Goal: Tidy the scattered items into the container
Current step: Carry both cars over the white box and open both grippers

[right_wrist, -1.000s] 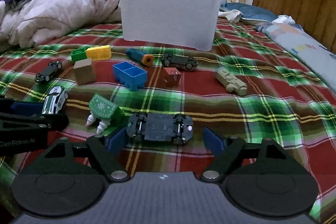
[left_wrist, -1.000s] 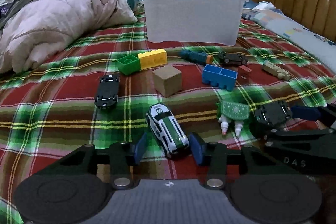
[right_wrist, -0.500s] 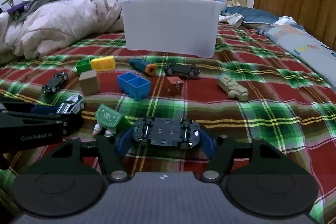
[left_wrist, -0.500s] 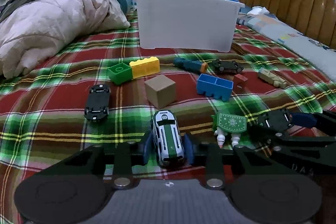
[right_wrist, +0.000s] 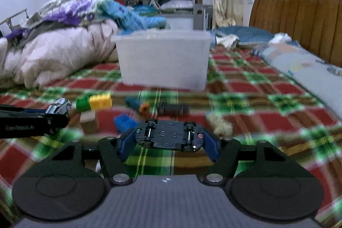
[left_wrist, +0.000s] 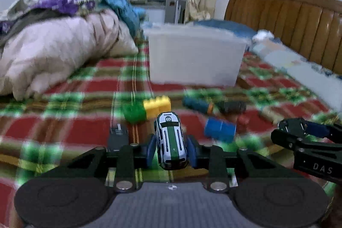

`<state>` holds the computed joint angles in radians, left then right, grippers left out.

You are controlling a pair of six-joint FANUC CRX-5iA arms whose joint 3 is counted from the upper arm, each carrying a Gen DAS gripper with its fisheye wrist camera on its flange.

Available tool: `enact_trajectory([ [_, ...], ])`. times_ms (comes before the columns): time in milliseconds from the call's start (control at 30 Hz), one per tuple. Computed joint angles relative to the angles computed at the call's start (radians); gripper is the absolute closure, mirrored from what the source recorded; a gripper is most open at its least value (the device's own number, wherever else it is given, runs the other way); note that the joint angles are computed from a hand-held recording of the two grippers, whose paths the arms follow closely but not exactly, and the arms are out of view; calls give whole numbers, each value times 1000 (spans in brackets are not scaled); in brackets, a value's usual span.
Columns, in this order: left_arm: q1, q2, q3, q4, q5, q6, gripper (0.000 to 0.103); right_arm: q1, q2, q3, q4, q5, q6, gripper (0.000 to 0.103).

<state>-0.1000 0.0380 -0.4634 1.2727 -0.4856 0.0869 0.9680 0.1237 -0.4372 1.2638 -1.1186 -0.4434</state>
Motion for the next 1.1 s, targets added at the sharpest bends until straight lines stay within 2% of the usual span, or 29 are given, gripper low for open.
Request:
enact_trajectory([
  [133, 13, 31, 86, -59, -43, 82, 68, -31, -25, 17, 36, 3, 19, 34],
  [233, 5, 55, 147, -89, -42, 111, 68, -57, -31, 34, 65, 17, 47, 34],
  [567, -32, 213, 448, -247, -64, 319, 68, -223, -2, 149, 136, 124, 166, 34],
  [867, -63, 418, 793, -439, -143, 562, 68, -351, 71, 261, 128, 231, 263, 34],
  [1100, -89, 589, 1075, -617, -224, 754, 68, -430, 146, 371, 36, 321, 408, 34],
])
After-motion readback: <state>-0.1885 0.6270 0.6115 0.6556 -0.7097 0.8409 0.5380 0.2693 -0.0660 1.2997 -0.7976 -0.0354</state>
